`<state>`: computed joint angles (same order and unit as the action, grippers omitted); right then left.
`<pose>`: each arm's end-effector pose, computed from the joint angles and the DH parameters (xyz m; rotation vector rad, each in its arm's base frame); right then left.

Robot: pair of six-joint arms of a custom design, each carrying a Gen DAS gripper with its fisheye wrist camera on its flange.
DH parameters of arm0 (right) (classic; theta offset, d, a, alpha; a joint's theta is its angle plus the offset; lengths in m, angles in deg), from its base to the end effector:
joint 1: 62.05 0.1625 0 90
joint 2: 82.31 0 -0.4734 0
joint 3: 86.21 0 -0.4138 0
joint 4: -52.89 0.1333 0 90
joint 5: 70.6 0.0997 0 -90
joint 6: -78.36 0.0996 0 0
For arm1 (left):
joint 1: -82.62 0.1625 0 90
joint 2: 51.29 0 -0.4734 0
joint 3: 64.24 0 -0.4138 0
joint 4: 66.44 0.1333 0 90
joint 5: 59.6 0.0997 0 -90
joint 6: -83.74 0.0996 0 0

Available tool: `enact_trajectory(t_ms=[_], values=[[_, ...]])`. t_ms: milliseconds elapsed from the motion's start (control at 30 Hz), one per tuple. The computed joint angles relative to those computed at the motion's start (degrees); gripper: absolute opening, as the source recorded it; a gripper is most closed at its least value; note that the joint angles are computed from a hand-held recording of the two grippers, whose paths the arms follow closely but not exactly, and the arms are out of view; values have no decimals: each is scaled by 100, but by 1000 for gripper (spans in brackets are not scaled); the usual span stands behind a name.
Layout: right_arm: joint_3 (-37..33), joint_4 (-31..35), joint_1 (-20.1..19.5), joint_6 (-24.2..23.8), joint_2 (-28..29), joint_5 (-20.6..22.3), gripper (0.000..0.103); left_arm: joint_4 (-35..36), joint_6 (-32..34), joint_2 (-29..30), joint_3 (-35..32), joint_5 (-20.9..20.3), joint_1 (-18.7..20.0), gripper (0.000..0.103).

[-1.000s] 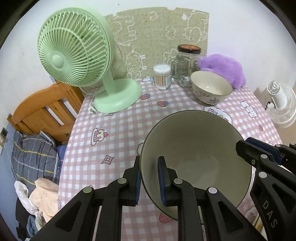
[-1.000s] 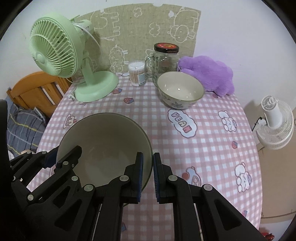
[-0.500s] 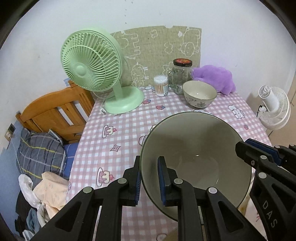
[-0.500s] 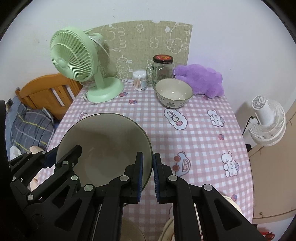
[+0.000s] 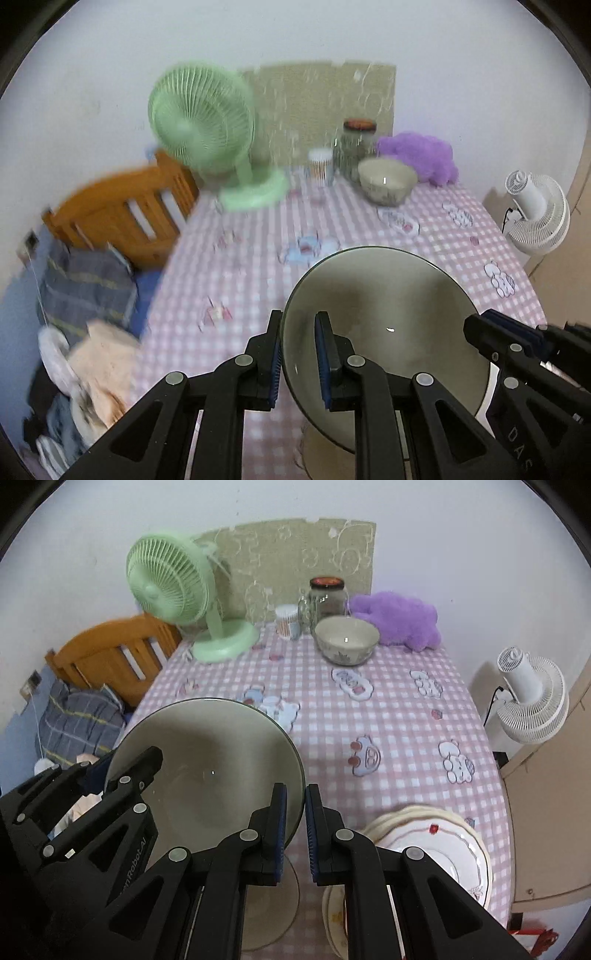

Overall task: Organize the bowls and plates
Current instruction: 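Carry the grey-green bowl toward the plate stack with the left gripper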

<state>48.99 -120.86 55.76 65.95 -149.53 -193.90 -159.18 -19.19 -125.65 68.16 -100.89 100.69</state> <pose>0.2828 -0.3676 0.1623 0.7824 -2.4459 0.4550 -0.2676 -0.3062 0.1479 -0.0776 2.0596 -0.8598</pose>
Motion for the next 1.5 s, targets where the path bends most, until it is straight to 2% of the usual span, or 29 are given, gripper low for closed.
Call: enact_trajectory(t_ms=[100, 533, 833, 1100, 1500], values=[[66, 207, -68, 268, 20, 26, 12, -109, -96, -12, 111, -109, -27, 14], [224, 391, -19, 30, -136, -46, 12, -466, -128, 69, 375, -633, -284, 14], [406, 645, -77, 144, -364, -81, 12, -739, -24, 193, 470, -923, -461, 14], [497, 781, -32, 203, -413, -165, 12, -1044, -61, 251, 636, -1158, -508, 14], [547, 901, -110, 268, -243, -242, 12, -1378, -86, 386, 798, -1363, -372, 14]])
